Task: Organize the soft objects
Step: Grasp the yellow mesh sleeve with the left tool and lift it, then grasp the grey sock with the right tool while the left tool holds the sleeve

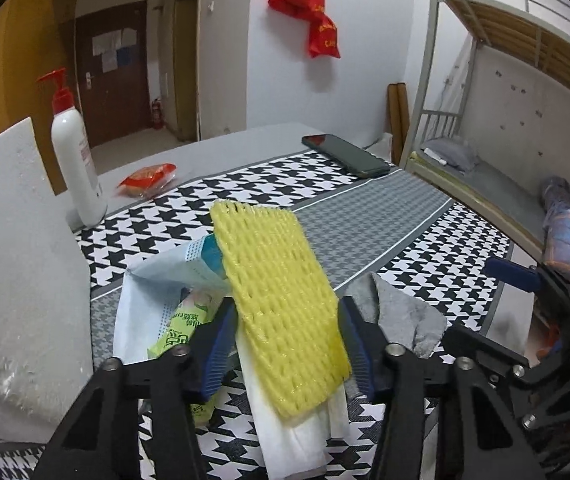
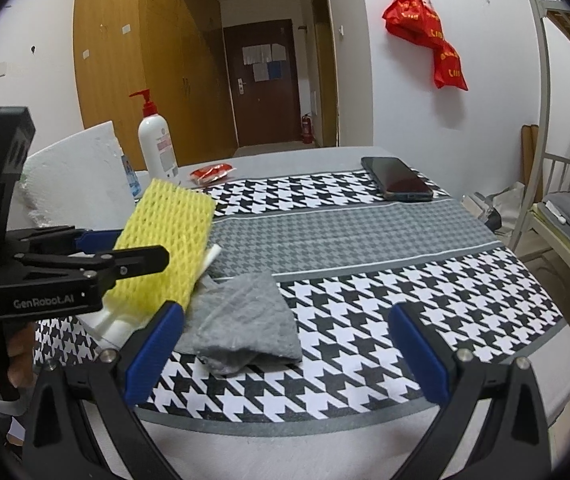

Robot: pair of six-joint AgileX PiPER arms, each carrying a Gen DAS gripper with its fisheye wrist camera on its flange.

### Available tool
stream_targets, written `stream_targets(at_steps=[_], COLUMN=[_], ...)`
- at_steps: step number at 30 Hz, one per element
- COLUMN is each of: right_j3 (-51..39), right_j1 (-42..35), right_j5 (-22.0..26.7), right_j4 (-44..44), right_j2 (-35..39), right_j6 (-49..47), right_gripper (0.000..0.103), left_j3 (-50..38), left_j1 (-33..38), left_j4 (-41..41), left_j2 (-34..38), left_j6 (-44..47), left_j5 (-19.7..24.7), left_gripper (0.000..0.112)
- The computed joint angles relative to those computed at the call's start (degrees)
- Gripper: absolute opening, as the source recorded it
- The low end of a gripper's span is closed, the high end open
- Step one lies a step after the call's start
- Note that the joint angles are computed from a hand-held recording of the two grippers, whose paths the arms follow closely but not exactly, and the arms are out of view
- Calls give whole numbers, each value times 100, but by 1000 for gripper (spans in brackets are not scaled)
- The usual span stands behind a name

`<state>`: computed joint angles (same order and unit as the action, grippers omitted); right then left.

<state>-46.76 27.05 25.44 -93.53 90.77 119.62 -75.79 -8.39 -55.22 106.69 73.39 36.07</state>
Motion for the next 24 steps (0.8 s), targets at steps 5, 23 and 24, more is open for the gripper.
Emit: stream_targets(at_steps=[5, 23, 24], right_j3=[-92, -754, -807], right_j1=[-51, -249, -255], right_j5=[-50, -419, -431], right_j4=[219, 1671, 1789], right_j2=[68, 554, 591], right_j6=[-257, -1704, -1849], right_gripper=[103, 103, 103], left_j3=[58, 9, 22], left_j1=[114, 541, 573], left_j4=[-356, -1033, -1084], left_j2=[-35, 91, 90], left_j6=[535, 1266, 1316], left_j5=[261, 1229, 1279], left_gripper=[18, 11, 11])
